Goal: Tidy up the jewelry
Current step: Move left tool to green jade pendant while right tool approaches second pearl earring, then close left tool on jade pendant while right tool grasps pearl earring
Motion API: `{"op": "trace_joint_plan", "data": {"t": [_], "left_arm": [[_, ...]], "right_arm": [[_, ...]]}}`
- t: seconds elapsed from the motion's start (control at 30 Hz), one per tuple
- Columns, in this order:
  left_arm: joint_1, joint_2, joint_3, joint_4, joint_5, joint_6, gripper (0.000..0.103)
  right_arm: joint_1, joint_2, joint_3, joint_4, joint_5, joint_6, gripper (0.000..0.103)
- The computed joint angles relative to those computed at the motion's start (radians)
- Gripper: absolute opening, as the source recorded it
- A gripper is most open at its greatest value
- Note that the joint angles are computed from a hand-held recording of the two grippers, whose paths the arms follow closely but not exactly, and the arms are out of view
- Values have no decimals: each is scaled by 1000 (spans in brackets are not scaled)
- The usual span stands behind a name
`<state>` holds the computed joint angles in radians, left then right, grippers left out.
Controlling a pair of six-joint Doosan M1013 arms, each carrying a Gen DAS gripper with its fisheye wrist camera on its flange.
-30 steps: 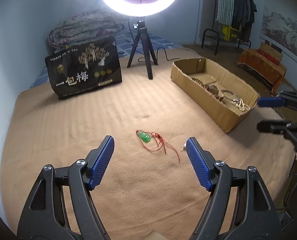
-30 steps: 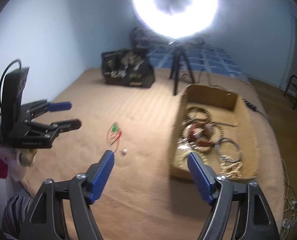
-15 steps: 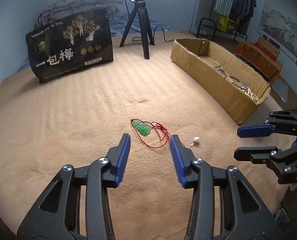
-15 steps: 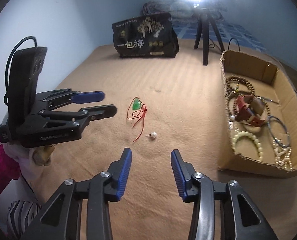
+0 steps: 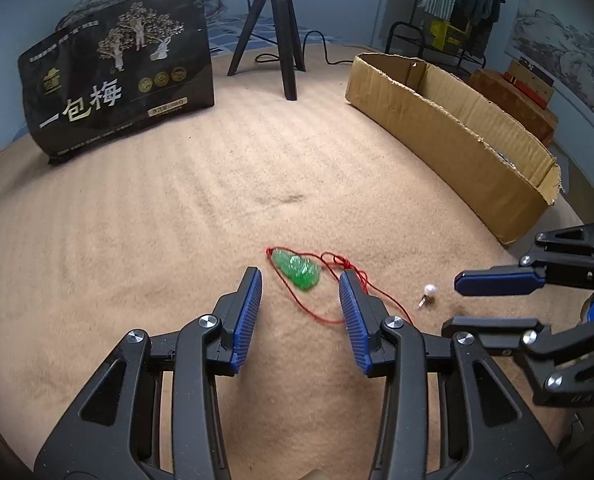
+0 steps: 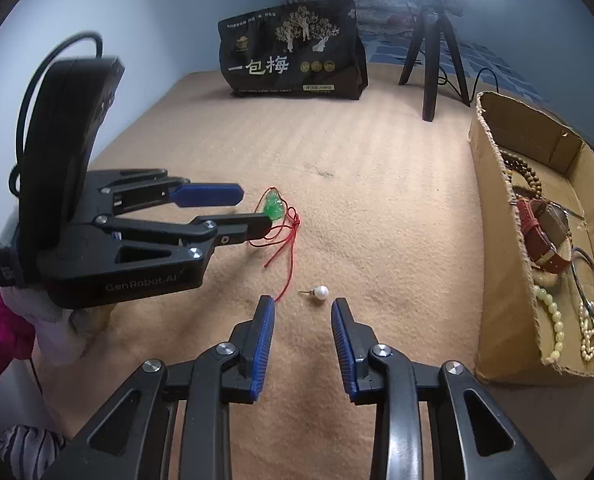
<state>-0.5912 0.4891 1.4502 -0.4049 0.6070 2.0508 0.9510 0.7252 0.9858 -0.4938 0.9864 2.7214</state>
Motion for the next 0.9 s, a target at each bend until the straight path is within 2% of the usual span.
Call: {"op": "trace_joint_plan", "data": {"t": [0.53,0.57,0.6,0.67,0.9], "left_arm": [[-15,34,-36,51,-3,73,42],[-15,36,-38,49,-3,77,41],[-15,38,-39,51,-4,77,36],[-16,39,-38,60,-10,68,30],[-17,35,-31,74,-24,60,28]], "right_arm": [[-9,22,-17,-1,21,9,30],[-9,23,-17,-1,19,10,30],[-9,24,-18,-2,20,9,30],[-9,25,-19,-3,22,6,26],[-10,30,-26,5,20,-5,16]]}}
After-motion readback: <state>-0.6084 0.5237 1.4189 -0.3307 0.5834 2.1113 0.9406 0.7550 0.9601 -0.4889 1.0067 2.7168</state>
